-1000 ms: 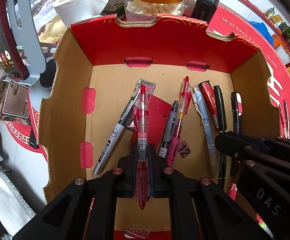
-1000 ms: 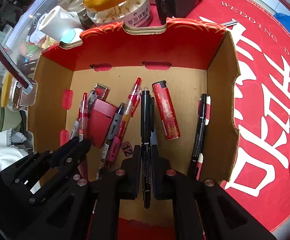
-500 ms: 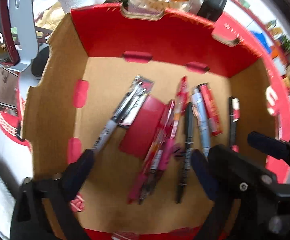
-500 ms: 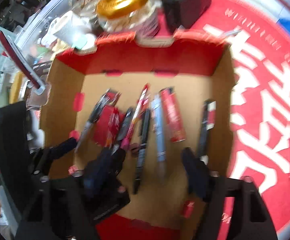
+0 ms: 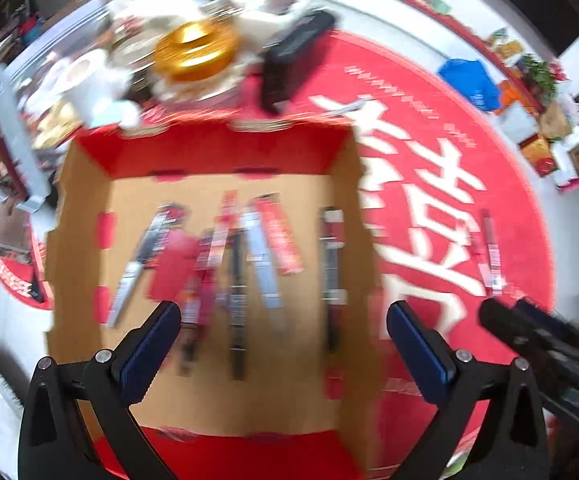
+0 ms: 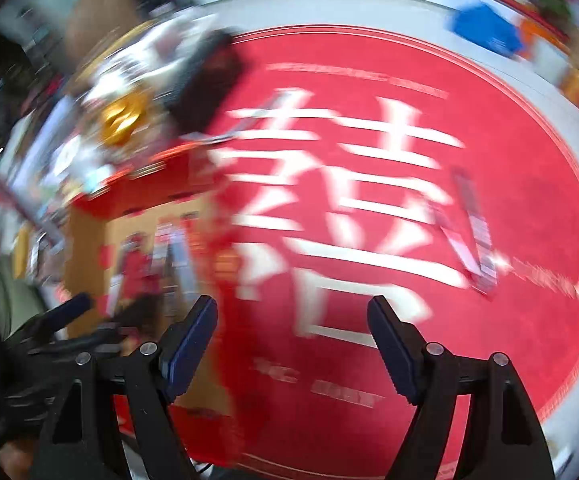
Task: Organize rigid objects
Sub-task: 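Move both tools back to the last two pens on the rug, then grasp a red pen with the left tool while the right tool grasps a grey pen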
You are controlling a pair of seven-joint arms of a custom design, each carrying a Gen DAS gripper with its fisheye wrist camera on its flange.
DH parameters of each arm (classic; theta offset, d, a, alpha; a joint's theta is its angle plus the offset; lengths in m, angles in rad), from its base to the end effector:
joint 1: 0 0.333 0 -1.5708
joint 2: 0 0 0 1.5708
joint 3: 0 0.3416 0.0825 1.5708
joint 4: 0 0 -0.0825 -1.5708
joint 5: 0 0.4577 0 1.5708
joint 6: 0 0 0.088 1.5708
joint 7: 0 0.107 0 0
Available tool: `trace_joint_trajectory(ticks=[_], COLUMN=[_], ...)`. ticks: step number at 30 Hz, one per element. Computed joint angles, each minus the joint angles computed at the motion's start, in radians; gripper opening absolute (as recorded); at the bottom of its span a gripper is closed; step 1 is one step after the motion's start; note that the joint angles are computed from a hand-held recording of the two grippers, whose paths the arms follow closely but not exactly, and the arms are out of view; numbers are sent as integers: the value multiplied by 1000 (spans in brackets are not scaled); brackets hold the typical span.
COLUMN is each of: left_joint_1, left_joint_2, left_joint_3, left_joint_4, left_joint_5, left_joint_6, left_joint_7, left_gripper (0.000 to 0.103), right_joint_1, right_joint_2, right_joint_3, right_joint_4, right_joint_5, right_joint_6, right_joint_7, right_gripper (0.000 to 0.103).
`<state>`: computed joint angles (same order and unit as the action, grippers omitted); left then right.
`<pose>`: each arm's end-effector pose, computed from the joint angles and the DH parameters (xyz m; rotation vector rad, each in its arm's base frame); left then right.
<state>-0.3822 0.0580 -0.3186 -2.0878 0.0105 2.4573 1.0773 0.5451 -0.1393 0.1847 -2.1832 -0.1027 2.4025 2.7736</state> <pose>0.4960 -0.4161 0.4166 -1.9211 2.3761 -0.4788 0.4456 0.4012 0.4769 -1.5242 2.3159 -0.0587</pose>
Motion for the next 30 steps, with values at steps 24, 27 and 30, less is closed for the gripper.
trace_joint_trajectory(ticks=[24, 27, 30], left_joint_1=[-346, -362, -365], left_joint_2=[646, 654, 636], left_joint_3=[8, 25, 43], left_joint_4=[749, 759, 733], left_joint_5=[372, 423, 477], left_joint_6=[-309, -315, -313], left_joint_7=[-456, -441, -431], left_gripper=[103, 103, 103], right_joint_1=[-11, -12, -15], right_joint_2=[-559, -537, -487], right_joint_3=[-166, -178, -187], right_joint_4=[-584, -578, -545], right_joint_5=[114, 122, 120], right_joint_6=[-107, -84, -54], right_joint_7=[50, 9, -54], right_gripper=[78, 78, 78])
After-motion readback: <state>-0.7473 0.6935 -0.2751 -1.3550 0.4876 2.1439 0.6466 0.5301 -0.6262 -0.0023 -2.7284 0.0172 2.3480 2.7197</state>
